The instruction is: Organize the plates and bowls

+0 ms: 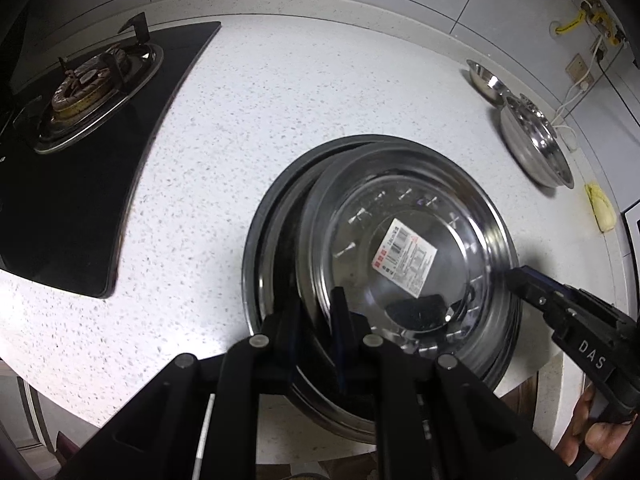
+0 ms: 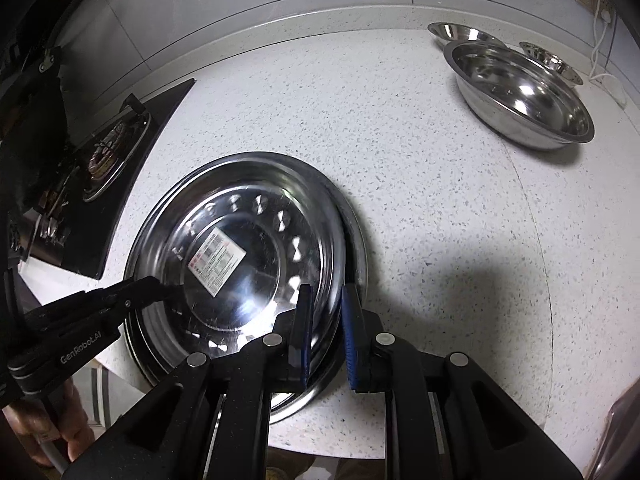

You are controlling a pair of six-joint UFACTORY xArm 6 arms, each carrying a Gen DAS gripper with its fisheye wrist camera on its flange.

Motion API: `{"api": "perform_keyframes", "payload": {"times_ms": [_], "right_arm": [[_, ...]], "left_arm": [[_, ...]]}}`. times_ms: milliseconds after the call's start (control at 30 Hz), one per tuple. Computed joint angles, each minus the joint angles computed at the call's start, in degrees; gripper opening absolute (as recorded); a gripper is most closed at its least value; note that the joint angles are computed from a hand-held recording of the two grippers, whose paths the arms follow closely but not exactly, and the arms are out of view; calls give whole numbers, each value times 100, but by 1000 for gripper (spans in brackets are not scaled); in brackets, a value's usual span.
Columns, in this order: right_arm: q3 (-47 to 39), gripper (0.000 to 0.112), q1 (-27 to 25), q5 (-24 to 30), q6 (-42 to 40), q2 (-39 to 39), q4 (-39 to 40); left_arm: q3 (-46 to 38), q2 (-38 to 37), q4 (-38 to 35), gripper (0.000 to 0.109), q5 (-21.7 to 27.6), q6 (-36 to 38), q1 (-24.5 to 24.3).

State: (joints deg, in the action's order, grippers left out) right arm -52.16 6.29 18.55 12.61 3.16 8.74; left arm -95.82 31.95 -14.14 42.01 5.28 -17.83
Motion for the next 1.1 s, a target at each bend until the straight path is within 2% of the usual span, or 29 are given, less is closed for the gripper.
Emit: {"api": "perform_keyframes", "payload": {"times_ms": [133, 433, 467, 500, 567, 633, 800, 933, 1100], "right_arm": [[-13, 15, 29, -16, 427, 20, -523], [302, 23, 2, -350, 217, -197, -154], [301, 25, -2, -350, 166, -202, -100], [306, 29, -4, -365, 93, -209, -25], [330, 32, -5, -429, -127, -242, 184], [338, 33, -3, -454, -341, -276, 352], [276, 41, -43, -399, -820, -296, 718], [192, 42, -55, -318, -1380, -240, 1205], [2, 49, -88, -186, -2145, -134, 1823]], "left_arm": [[-47, 17, 213, 13, 52, -62, -24], [377, -177, 142, 16, -504, 57, -61], [412, -200, 35, 21, -549, 129, -56], [494, -255, -93, 27, -634, 215, -48], [694, -388, -81, 32, -924, 182, -75], [833, -475, 228, 33, -1215, -67, -120], [948, -584, 290, 33, -1289, -324, -104], [1105, -687, 555, 33, -1433, -744, -64], [1100, -760, 989, 33, -1459, -1437, -6]]}}
